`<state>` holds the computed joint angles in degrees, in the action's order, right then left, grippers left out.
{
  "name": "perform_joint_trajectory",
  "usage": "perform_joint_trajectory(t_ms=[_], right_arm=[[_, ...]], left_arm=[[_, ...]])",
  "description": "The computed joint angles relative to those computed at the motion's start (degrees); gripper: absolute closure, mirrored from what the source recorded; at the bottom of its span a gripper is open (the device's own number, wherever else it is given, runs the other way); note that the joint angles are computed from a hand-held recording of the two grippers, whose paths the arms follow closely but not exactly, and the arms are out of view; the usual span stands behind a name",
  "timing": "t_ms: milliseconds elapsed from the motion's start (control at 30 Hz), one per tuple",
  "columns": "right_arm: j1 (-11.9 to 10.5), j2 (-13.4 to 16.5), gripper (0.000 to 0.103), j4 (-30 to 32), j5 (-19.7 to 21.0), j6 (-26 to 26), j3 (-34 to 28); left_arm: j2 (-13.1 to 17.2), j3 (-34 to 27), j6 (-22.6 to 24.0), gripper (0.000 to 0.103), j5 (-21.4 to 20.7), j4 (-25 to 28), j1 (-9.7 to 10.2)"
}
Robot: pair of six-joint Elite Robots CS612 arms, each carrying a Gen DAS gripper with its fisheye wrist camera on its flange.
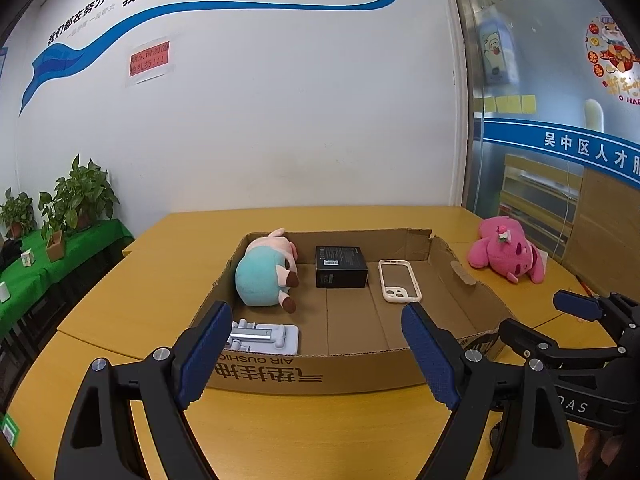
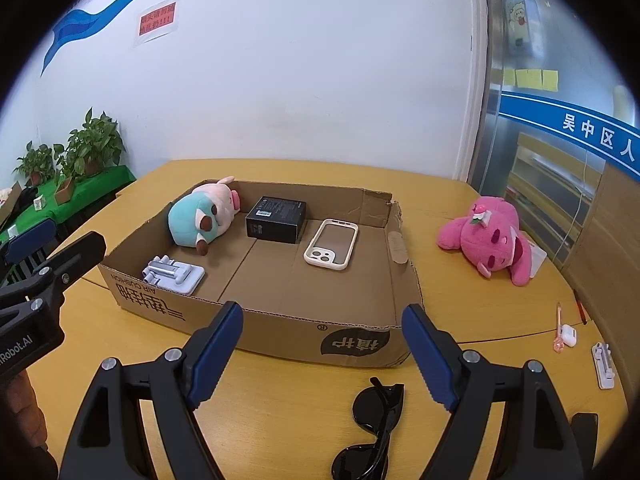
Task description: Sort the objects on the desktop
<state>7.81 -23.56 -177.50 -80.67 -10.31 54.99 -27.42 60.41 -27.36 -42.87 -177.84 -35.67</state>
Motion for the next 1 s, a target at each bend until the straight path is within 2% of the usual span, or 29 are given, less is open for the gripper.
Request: perform_joint_trajectory(t_ms=[200, 633, 1000], right_arm=[[-0.2, -0.1, 0.021, 0.4, 0.8, 0.5, 0.5], [-0.2, 0.2, 0.021, 1.0, 1.9, 0.6, 0.3], [-0.1, -0.2, 0.021, 0.8, 1.1, 0.5, 1.4]], left_arm=[[0.3, -0.6, 0.9, 0.013, -0.8, 0.9, 0.00], [-0.2, 0.7, -1.2, 0.013, -1.0, 2.4, 0.08], [-0.4, 1.2, -2.0, 0.013, -3.4, 2.6, 0.61]])
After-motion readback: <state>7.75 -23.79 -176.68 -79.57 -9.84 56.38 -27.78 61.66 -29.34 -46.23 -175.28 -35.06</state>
